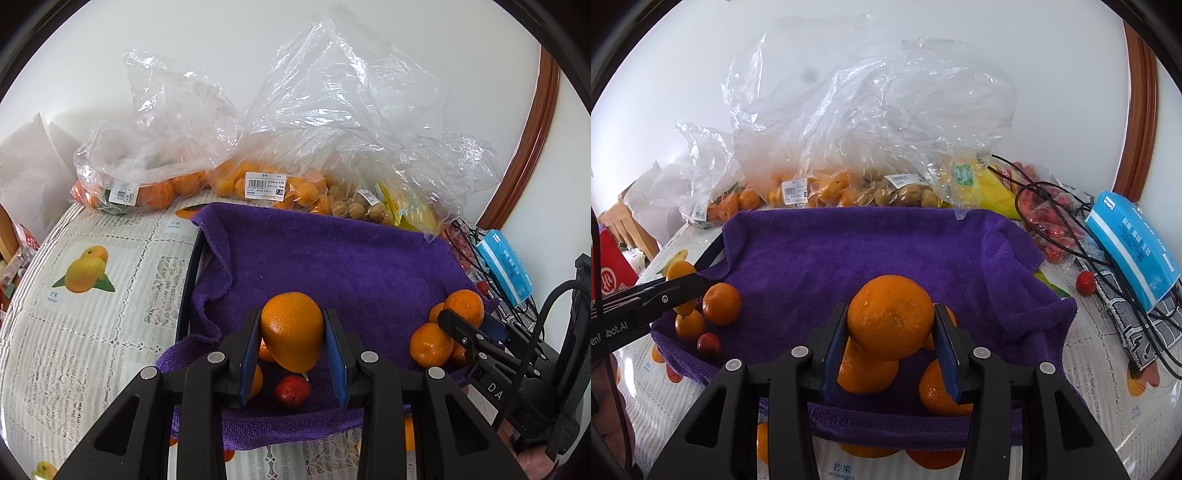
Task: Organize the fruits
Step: 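Lower the orange onto the towel and open the right tool, then lower the orange onto the towel and open the left tool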
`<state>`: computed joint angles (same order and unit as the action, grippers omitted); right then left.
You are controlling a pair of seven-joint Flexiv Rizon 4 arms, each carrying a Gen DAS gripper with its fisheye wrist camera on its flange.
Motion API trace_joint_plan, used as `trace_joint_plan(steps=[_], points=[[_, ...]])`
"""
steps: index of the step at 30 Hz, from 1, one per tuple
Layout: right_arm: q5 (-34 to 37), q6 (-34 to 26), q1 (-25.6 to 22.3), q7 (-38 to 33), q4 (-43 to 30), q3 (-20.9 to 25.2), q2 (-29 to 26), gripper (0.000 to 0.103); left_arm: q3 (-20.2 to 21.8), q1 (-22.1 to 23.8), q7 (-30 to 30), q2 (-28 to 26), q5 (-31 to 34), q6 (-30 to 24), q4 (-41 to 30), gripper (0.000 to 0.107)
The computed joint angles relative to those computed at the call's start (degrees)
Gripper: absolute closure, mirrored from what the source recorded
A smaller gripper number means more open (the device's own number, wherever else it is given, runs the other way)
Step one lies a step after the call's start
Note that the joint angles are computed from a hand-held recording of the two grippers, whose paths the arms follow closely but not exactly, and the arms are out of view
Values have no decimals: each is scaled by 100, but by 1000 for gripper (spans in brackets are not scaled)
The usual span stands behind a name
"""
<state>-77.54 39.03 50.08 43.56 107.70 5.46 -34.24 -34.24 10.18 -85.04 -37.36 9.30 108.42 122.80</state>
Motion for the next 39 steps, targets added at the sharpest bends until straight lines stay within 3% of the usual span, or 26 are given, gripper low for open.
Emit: trace_joint_plan(steps=[21, 35, 39], points=[[98, -309, 83, 19, 64, 42, 110, 51, -13, 15, -35, -12, -18, -19, -9, 75], [-14, -651, 136, 65, 172, 155, 276, 47, -887, 751, 91, -456, 214, -224, 11, 75], [-25, -630, 99, 32, 168, 185, 269, 47, -789, 570, 288, -454, 86, -402, -30, 75]])
